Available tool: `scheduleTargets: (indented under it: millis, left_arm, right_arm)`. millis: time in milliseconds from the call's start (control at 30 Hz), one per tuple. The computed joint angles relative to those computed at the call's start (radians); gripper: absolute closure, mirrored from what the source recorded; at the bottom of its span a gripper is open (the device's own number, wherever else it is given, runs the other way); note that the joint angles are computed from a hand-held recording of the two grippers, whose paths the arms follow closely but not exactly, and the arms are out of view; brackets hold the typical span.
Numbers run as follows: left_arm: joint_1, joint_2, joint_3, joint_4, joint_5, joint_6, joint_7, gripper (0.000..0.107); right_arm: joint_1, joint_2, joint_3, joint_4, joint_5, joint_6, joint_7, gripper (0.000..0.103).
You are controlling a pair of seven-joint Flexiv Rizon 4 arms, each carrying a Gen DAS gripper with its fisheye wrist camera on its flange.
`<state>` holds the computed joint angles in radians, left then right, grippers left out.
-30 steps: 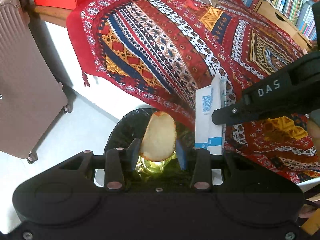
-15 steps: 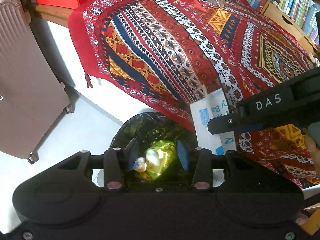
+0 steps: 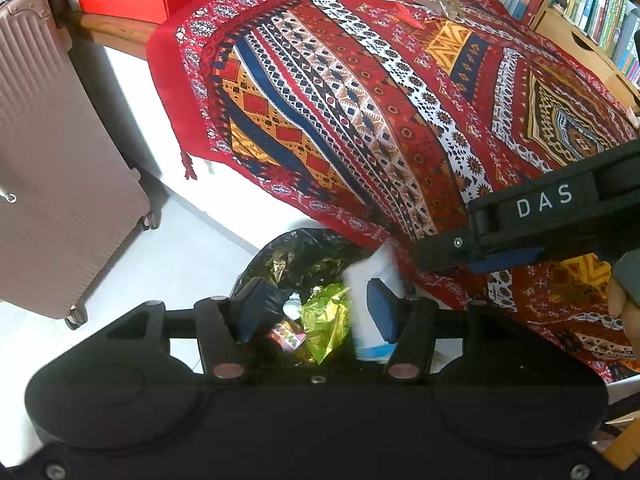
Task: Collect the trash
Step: 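Open both grippers to drop the paper bag and cream piece into the trash bag, then move both open grippers back over the gold foil wrapper on the cloth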
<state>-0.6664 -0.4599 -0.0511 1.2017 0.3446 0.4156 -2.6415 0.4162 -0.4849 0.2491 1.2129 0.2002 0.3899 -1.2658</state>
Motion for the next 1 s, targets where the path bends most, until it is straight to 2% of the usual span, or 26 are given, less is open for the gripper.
scheduleTargets:
  millis: [333,433,500,733,1000]
  left_arm:
    - [-0.006,0.001,0.002,-0.019,0.017,-0.025,0.0,0.049]
    - [-0.011,-0.004,0.005,-0.056,0.034,-0.045,0.015,0.048]
    - [-0.014,-0.012,0.009,-0.095,0.051,-0.062,0.035,0.043]
    - [-0.033,-0.085,0.046,-0.319,0.126,-0.095,0.122,0.032]
    - [-0.037,-0.271,0.109,-0.686,0.104,-0.154,0.23,0.029]
  right_arm:
    - [-0.013,0.023,-0.002,0.004,0.011,0.003,0.01,0.033]
    - [-0.02,0.039,-0.002,-0.001,0.017,0.004,0.005,0.033]
    - [-0.027,0.051,-0.004,-0.009,0.019,0.007,-0.006,0.033]
    - [-0.063,0.069,-0.02,-0.089,0.042,0.051,-0.044,0.033]
    - [-0.08,0.011,-0.044,-0.219,0.019,0.12,-0.051,0.033]
